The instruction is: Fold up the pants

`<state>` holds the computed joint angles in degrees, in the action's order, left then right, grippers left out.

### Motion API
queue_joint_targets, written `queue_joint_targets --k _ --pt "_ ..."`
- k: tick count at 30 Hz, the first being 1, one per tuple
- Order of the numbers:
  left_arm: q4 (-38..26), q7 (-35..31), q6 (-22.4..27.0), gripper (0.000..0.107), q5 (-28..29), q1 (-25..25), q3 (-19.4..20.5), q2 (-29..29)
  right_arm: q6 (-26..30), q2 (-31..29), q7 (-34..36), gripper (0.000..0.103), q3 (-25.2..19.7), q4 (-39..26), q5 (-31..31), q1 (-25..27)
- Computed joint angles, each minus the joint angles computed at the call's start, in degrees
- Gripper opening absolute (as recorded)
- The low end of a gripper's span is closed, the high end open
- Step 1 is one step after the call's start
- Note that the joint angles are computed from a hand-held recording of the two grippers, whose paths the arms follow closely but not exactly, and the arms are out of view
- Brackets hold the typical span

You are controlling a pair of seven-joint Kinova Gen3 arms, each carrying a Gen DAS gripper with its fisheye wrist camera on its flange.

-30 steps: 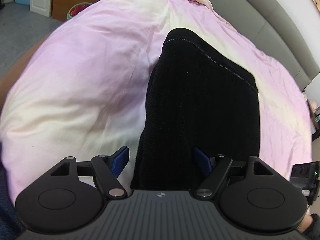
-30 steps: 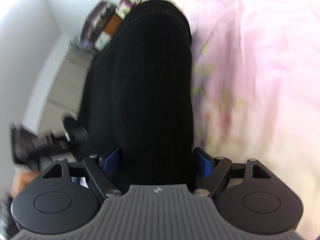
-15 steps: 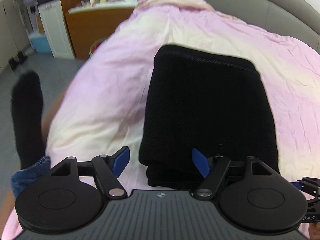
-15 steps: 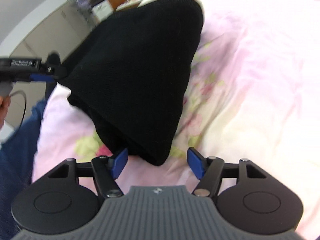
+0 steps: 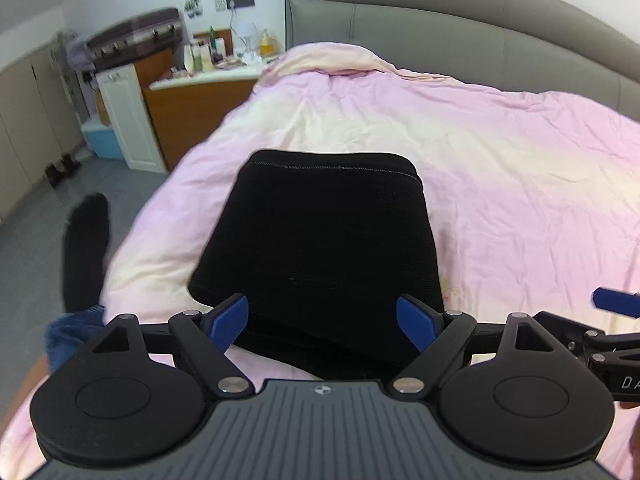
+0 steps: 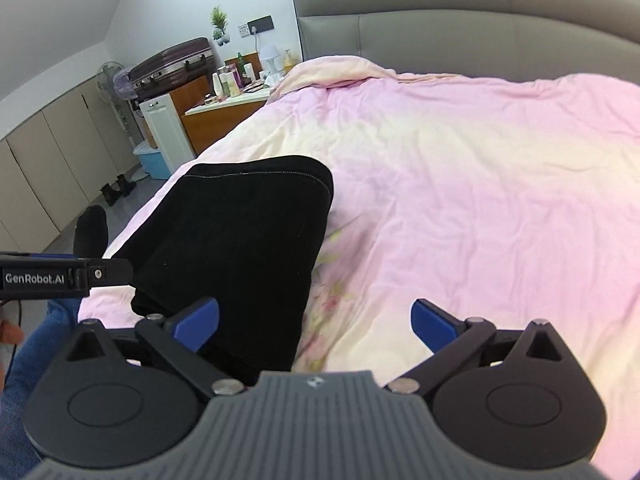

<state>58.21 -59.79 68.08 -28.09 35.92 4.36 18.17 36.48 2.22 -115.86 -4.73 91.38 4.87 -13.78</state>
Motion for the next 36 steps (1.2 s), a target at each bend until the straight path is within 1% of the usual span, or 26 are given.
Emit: queue_joint_targets --k 1,2,3,5,7,9,11,16,20,23,28,36 --pt "-1.00 0.94 1.80 0.103 -2.33 2.35 -1.35 0.60 1.63 -0.29 -0.46 0.098 -0.12 -0.94 0.92 -0.30" --pt "-1.16 2.20 2.66 0.103 -4.61 3.79 -1.78 0.90 3.60 -0.82 -1.11 0.098 -0.29 -1.85 1.75 -0.61" --pt "-0.26 3.75 2.60 0.103 -6.26 4.76 -1.83 0.41 5.93 -1.00 -2.12 0.098 -0.55 -3.08 2.66 -0.89" --pt "1.08 5.97 2.39 0.103 -6.78 5.04 -0.92 -0.80 10.59 -1.44 -4.75 0.098 -1.14 -5.49 5.07 -1.71" --pt "1.74 7.40 2.66 0.103 -6.38 5.09 -0.14 -1.56 13.21 -1.63 -7.96 0.098 -1.93 -6.41 8.50 -2.76" --pt "1.71 8.86 3.65 0.103 -7.19 5.76 0.38 -1.82 13.21 -2.70 -10.02 0.098 -2.40 -5.75 10.62 -3.31" --pt "0.61 9.58 5.50 0.103 -8.08 6.53 0.73 -1.40 13.11 -3.61 -11.03 0.098 -2.75 -5.23 11.39 -3.42" --pt "0.48 11.54 5.67 0.103 -8.13 7.29 1.44 -2.05 14.71 -5.26 -12.19 0.098 -3.32 -5.16 11.35 -2.93" --pt "0.03 13.15 6.95 0.103 -10.28 8.67 1.38 -1.56 15.49 -6.03 -12.49 0.098 -3.57 -5.03 10.80 -2.35" --pt "-0.31 12.75 7.21 0.103 -9.33 8.34 1.64 -1.41 15.79 -6.50 -12.82 0.098 -4.02 -4.65 11.28 -2.18" --pt "-1.21 12.29 8.72 0.103 -9.46 8.95 1.36 -0.68 16.74 -6.63 -13.17 0.098 -4.32 -4.68 11.29 -1.99" --pt "-1.00 11.92 8.77 0.103 -8.90 8.85 1.30 -0.55 17.65 -6.65 -13.05 0.098 -4.25 -4.79 10.88 -1.83"
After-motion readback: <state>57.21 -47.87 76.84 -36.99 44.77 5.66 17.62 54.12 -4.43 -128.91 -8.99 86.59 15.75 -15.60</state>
